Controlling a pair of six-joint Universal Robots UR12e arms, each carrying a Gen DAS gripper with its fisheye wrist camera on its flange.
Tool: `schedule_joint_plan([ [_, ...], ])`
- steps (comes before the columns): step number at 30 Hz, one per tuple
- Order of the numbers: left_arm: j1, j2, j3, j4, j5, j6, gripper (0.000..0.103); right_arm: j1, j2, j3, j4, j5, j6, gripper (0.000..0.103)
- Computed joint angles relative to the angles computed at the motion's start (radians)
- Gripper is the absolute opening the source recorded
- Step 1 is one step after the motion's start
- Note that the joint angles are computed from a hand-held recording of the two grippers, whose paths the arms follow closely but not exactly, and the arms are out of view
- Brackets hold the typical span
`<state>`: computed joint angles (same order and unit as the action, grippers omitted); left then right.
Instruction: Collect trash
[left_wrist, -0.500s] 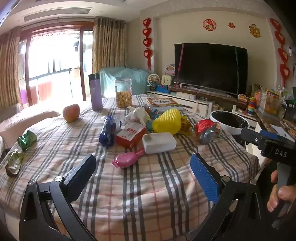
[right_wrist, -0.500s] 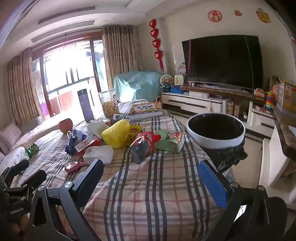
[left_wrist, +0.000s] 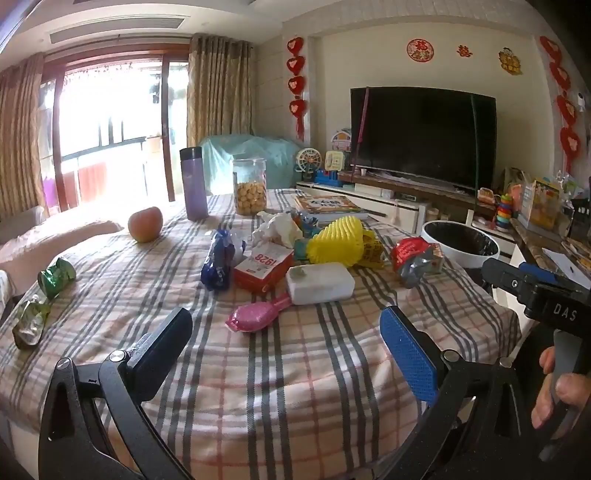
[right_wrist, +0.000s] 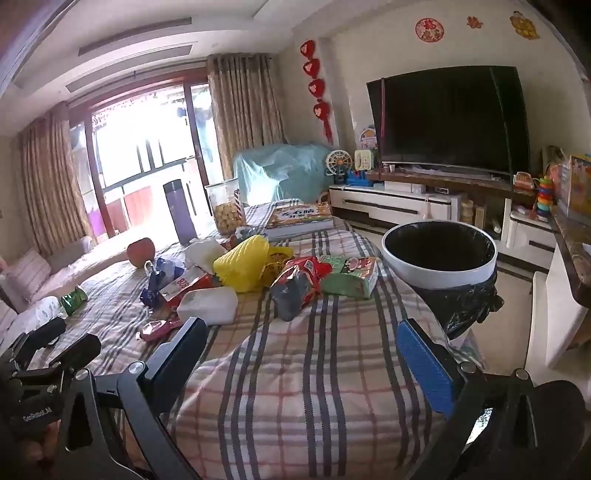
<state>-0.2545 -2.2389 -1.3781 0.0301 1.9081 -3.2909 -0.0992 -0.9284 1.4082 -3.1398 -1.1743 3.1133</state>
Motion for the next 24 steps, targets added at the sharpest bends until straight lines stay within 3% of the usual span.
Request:
schedule_joint_plan([
  [24, 0.001, 0.002, -0.011, 0.050, -0.002, -0.002, 0.103, -0.005, 0.000, 0.006, -0.020, 0.031, 0.020, 0.103],
])
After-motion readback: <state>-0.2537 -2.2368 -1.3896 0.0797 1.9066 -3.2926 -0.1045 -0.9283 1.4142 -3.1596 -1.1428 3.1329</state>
